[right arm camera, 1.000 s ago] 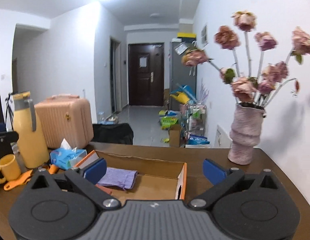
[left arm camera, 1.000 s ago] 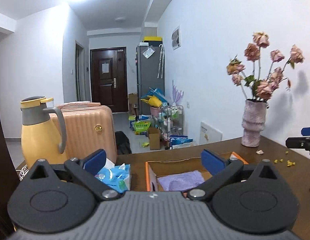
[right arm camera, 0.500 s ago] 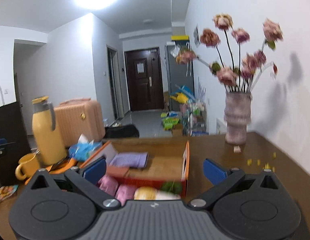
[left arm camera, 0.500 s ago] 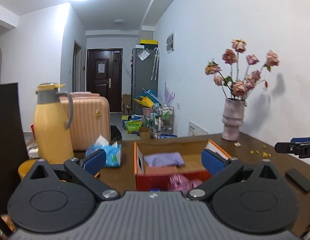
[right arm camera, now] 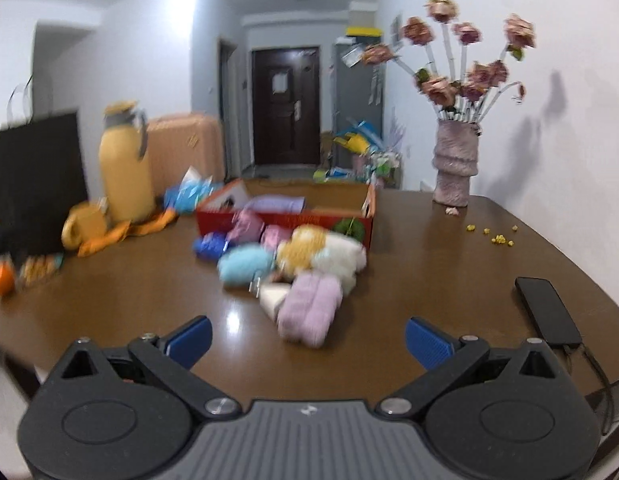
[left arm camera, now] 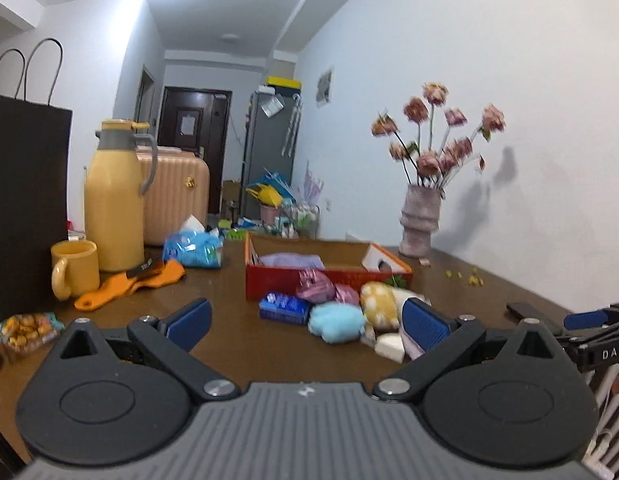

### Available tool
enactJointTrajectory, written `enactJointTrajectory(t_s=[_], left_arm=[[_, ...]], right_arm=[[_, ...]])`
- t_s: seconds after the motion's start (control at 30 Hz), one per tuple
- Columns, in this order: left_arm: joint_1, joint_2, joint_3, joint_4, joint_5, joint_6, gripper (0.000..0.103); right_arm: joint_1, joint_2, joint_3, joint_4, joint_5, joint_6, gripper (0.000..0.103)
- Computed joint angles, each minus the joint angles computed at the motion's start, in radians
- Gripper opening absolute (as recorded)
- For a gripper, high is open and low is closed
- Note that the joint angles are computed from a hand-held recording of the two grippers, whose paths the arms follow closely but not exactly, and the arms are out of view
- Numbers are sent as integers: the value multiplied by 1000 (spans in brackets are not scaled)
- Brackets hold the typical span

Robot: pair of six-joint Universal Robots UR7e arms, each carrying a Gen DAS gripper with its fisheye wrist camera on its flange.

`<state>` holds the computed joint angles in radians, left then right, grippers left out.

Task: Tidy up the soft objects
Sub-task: 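Move the left gripper back to the pile and grasp the small wrapped snack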

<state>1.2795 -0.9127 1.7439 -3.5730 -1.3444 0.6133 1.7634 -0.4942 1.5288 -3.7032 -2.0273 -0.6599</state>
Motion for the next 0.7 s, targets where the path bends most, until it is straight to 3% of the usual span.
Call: enactJointTrajectory(t_s=[0.2, 0.27, 0.33, 0.4, 0.5, 0.57, 0.63, 0.7], left_arm=[[-5, 46, -35, 30, 46, -9, 103], [-3, 69, -62, 64, 74, -25, 103], [1, 91, -91, 104, 94, -36, 103], [7, 114, -129, 160, 104, -43, 103], [8, 153, -192, 219, 110, -33, 103], [12, 193, -252, 255, 88, -22, 102], [11, 240, -323, 289, 85, -23, 75], [10, 284, -414, 386, 103, -52, 61]], right_arm=[[-11, 35, 13, -78, 14, -22, 103], [-28, 66, -4, -170, 78, -53, 103], [-68, 87, -8, -234, 213, -51, 103], [-97, 71, -7, -150, 279, -15, 103], [-118, 46, -43, 27, 281, 121, 102], [-142, 41, -62, 69, 368, 160, 96], [-144, 55, -111, 136, 398, 152, 80], [-131, 97, -207, 221, 370, 103, 61]])
